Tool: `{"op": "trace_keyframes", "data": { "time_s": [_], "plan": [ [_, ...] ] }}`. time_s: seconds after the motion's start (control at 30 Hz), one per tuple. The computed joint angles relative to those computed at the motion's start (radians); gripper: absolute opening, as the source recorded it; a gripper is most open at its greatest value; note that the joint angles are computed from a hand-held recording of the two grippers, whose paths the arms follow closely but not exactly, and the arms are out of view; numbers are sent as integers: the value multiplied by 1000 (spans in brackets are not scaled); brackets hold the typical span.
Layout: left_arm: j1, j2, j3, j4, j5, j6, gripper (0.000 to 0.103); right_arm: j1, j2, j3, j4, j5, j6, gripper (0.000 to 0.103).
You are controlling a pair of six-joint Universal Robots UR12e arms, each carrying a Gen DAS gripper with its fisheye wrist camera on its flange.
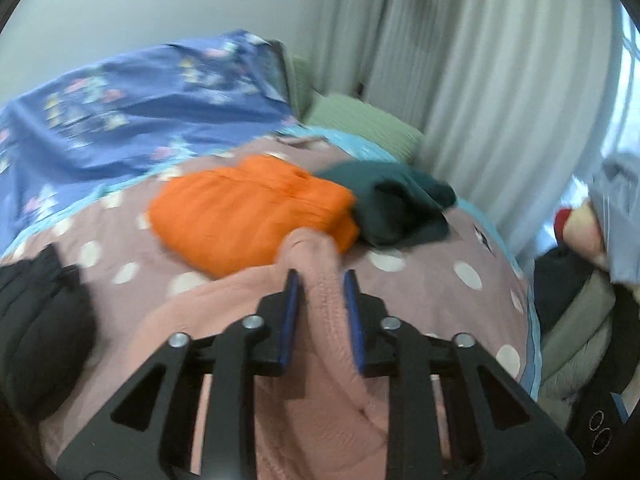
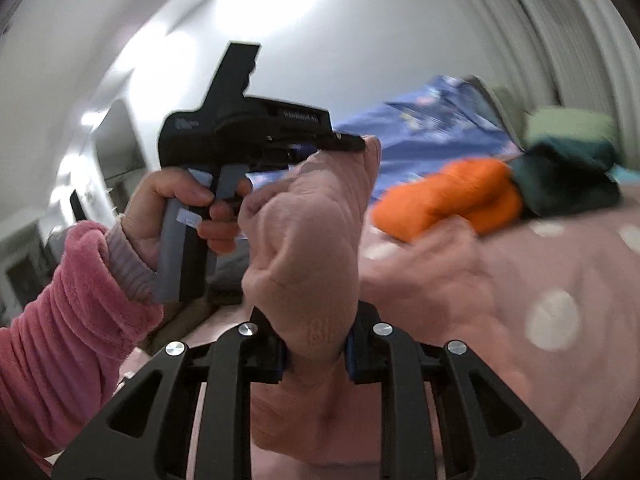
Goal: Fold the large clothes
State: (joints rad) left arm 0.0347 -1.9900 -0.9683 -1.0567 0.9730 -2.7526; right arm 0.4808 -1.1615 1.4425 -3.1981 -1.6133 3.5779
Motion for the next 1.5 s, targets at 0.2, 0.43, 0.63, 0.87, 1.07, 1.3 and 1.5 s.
{"op": "trace_keyframes", "data": {
  "time_s": [0.2, 0.43, 0.63, 0.87, 1.07, 1.3, 1.5],
  "plan": [
    [-72, -36, 0, -84, 56, 86, 15, -75, -28, 122, 26, 110, 265, 21],
    [-37, 22, -93, 62, 89, 58, 23, -88, -15, 126, 9, 186, 253, 22],
    [-7, 50, -147, 52, 124, 115, 35, -109, -14, 132, 4, 249, 293, 24],
    [-95, 51, -268, 286, 408, 323, 35, -112, -46, 125, 125, 209, 234, 39],
    [-103, 54, -275, 305, 433, 373, 30, -100, -85, 135, 116, 107, 116, 47],
    [-89, 49, -252, 250, 377, 336, 30, -88, -54, 90, 54, 47, 66, 43],
    [-77, 40, -232, 183, 320, 351, 30, -105, -30, 62, 321, 112, 160, 14]
  ]
}}
